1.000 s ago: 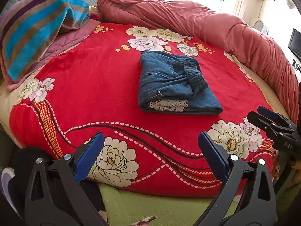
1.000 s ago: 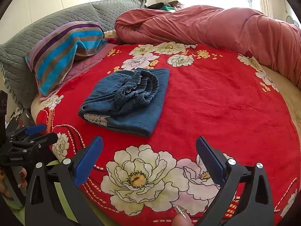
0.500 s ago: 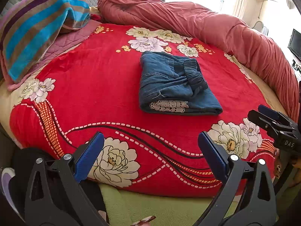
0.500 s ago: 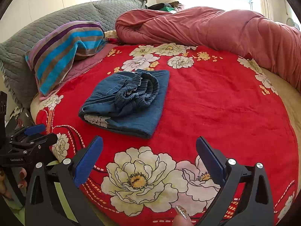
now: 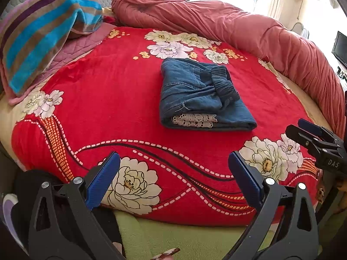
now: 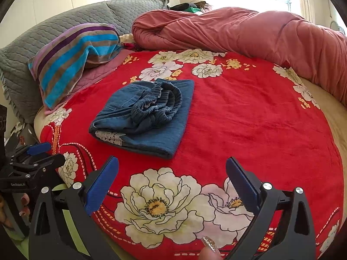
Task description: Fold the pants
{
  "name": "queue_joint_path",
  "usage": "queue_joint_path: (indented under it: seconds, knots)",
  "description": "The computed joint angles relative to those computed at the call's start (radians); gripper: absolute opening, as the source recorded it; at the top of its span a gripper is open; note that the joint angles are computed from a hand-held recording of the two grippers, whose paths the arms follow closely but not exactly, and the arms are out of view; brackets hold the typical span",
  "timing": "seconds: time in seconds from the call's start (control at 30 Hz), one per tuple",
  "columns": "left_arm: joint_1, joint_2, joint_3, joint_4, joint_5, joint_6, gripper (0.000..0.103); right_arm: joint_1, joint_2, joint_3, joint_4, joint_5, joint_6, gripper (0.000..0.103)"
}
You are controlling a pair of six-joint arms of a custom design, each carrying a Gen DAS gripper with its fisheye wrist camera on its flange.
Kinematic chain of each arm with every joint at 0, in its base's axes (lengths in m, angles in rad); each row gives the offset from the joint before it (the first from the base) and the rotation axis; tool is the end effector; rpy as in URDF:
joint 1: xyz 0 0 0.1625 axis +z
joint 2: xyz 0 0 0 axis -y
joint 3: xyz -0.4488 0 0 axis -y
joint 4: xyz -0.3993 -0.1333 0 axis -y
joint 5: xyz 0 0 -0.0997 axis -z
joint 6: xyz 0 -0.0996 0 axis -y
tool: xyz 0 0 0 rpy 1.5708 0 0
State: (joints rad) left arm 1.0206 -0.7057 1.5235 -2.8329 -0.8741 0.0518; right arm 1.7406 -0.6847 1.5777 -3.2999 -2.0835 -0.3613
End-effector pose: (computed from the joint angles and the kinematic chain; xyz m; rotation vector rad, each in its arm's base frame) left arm -0.2175 -0.7318 0.1361 0.5385 2.4178 -0.7615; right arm 0.2065 -0.7045 0.1511 0.3579 -2.3738 0.9947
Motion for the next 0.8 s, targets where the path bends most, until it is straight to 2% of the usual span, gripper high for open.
queue_joint_path:
  seconds: [0.8]
  knots:
    - [0.001,0.007,-0.005,0.000,0.015,0.017,0.093,-0.005,-0.001,-0.002,-0.011,-0.011,-0.001,0.098]
